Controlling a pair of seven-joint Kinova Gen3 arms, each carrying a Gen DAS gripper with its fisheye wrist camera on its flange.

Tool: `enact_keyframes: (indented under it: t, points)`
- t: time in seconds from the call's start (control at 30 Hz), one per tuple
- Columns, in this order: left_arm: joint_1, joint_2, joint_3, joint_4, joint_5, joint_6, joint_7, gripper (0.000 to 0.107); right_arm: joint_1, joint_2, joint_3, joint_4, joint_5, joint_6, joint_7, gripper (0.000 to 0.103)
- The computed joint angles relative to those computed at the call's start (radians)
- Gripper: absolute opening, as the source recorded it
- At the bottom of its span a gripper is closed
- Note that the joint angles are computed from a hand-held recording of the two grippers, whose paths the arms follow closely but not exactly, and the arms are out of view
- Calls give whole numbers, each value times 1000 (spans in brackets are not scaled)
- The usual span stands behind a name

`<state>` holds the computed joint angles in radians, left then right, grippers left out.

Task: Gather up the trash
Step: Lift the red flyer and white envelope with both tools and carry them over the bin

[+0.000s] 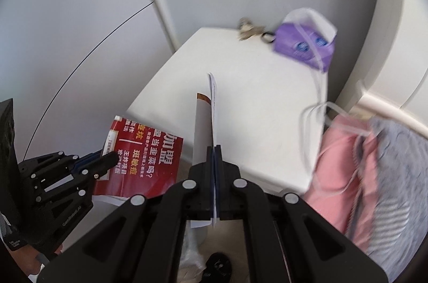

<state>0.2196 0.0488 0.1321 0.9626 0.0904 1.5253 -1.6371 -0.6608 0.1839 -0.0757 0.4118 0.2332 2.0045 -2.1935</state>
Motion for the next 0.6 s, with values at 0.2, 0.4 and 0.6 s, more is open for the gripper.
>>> enact_keyframes:
  t: [0.2,0.4,0.6]
  points:
    - [-136,-105,-105,131,96,55,-179,6,-108,-53,-74,170,-4,-67,-149,3]
    - [-216,-190,-169,278,117,74,-300,6,-152,-80,-149,301,-33,-133,-259,3]
    - [-256,-244,-202,420,119,45,-367,6,-175,-100,-198,438,-69,-217,-320,3]
